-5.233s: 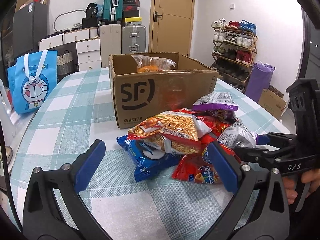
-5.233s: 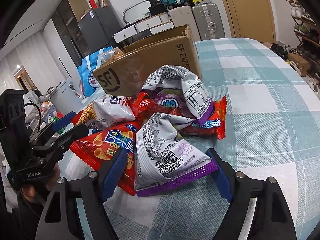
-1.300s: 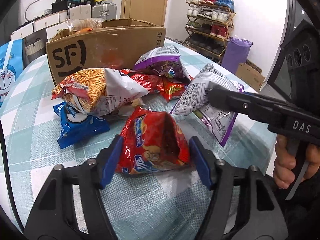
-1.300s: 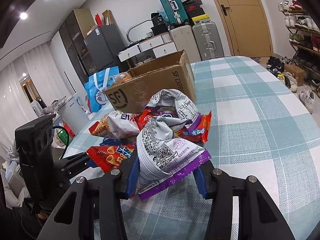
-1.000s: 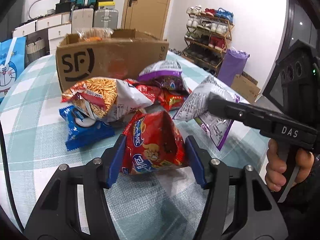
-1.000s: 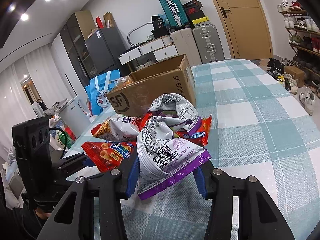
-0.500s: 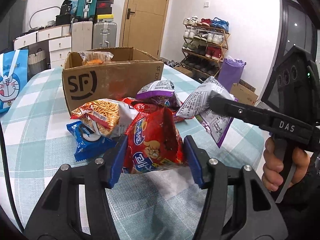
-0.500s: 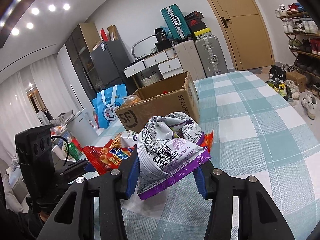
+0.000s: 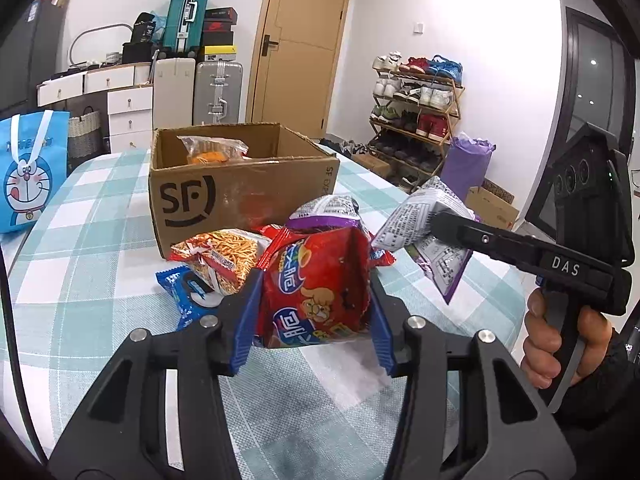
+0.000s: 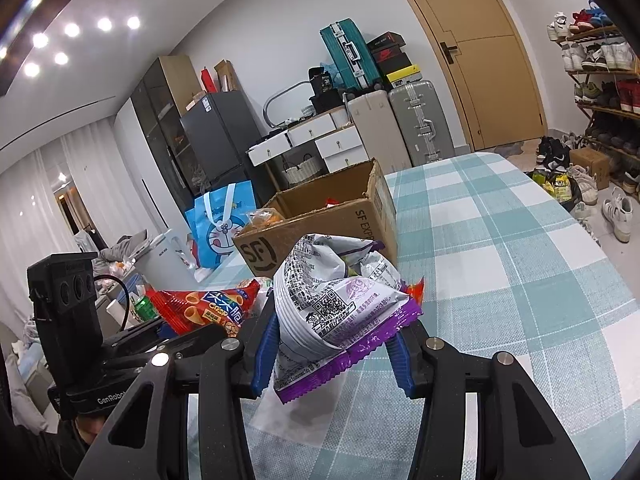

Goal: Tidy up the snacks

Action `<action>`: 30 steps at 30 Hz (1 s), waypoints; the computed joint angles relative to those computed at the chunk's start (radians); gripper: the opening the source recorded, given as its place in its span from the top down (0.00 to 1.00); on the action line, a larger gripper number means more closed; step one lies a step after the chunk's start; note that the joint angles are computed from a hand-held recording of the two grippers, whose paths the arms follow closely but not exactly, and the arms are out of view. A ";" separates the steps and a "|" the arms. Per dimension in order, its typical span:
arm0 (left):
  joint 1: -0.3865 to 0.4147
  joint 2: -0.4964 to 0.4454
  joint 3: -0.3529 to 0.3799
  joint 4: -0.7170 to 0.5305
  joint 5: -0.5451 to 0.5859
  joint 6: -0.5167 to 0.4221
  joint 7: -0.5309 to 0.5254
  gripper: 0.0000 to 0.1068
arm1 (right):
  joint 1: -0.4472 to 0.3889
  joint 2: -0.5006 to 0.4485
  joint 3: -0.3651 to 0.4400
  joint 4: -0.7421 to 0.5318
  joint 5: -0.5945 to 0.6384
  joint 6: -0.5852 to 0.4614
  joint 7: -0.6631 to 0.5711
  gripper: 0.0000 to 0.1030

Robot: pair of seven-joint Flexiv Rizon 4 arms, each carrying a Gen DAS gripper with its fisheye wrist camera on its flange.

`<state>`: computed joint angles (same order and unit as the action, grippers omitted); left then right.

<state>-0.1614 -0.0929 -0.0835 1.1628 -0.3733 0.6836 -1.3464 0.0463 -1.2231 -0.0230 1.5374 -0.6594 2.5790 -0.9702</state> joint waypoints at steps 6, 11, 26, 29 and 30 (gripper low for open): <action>-0.001 0.004 0.002 -0.006 0.011 0.027 -0.020 0.59 | 0.002 0.002 0.000 -0.002 0.005 -0.010 -0.002 0.53; -0.002 0.005 0.001 -0.018 0.019 0.038 -0.029 0.60 | 0.003 0.002 0.003 -0.005 0.007 -0.011 -0.005 0.53; 0.023 -0.059 0.006 -0.173 0.062 0.040 -0.111 0.59 | 0.000 0.000 0.009 -0.103 -0.040 -0.066 0.078 0.53; 0.027 -0.084 0.007 -0.223 0.083 0.028 -0.133 0.59 | 0.000 0.000 0.007 -0.131 -0.055 -0.084 0.097 0.53; 0.028 -0.094 0.008 -0.241 0.091 0.023 -0.140 0.59 | 0.001 0.000 0.006 -0.141 -0.060 -0.089 0.102 0.53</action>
